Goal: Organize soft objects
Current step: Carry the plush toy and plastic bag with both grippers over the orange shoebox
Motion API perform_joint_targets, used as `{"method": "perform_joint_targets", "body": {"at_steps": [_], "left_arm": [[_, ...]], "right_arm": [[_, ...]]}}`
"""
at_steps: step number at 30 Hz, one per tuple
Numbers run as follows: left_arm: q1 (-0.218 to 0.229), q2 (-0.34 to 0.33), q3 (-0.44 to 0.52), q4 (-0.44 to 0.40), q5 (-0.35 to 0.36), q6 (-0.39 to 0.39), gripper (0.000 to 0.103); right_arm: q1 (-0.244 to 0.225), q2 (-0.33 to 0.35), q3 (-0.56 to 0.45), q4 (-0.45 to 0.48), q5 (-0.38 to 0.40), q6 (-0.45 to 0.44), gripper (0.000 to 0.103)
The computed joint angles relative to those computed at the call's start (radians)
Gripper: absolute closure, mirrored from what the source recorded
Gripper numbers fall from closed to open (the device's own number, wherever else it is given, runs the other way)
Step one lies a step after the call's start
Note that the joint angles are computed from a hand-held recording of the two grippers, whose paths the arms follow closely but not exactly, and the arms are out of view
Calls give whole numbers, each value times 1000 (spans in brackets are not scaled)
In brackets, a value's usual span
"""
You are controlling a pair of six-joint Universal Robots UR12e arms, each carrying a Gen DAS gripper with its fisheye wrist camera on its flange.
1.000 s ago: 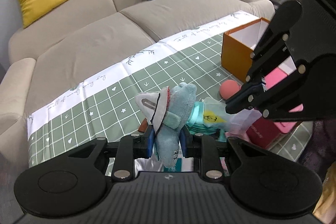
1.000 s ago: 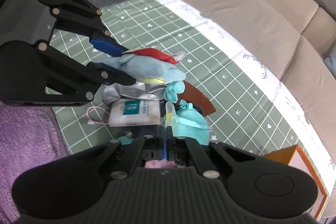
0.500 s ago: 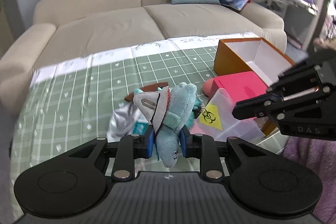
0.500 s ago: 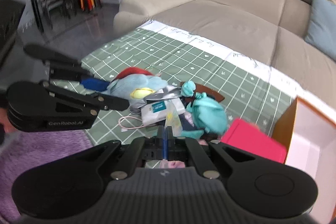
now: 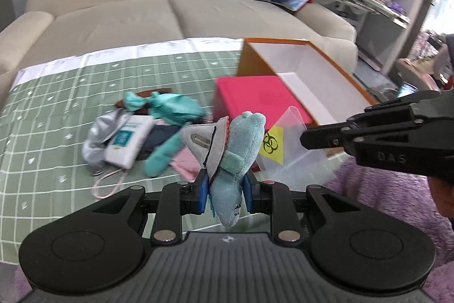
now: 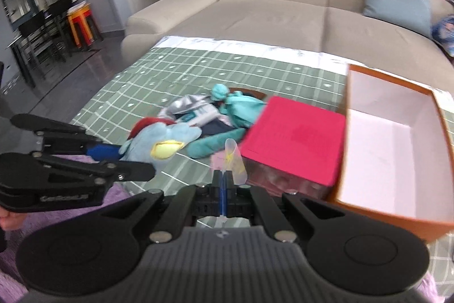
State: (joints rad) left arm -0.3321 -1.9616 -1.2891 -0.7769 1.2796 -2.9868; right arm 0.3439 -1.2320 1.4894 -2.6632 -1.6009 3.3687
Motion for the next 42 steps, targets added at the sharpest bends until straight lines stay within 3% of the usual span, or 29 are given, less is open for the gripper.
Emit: {"method": "perform_joint_targets", "body": {"at_steps": [16, 22, 29, 32, 37, 42], "left_arm": [[-74, -79, 139, -35, -102, 40, 75], [-95, -140, 238, -30, -121, 19, 75], [-114, -245, 392, -30, -140, -63, 75], [-126, -300, 466, -98, -124, -58, 75], [-143, -373, 579, -259, -86, 5, 75], [-158, -445, 707, -424, -40, 64, 75]], "right_arm": [[-53, -114, 169, -146, -122, 135, 103], [-79, -126, 190, -232, -144, 160, 103], [-110, -100, 170, -308, -199, 202, 103], [-126, -75, 155, -281, -222, 224, 103], [-157, -38, 145, -211, -175, 314, 103], [-173, -17, 142, -154, -127, 322, 103]]}}
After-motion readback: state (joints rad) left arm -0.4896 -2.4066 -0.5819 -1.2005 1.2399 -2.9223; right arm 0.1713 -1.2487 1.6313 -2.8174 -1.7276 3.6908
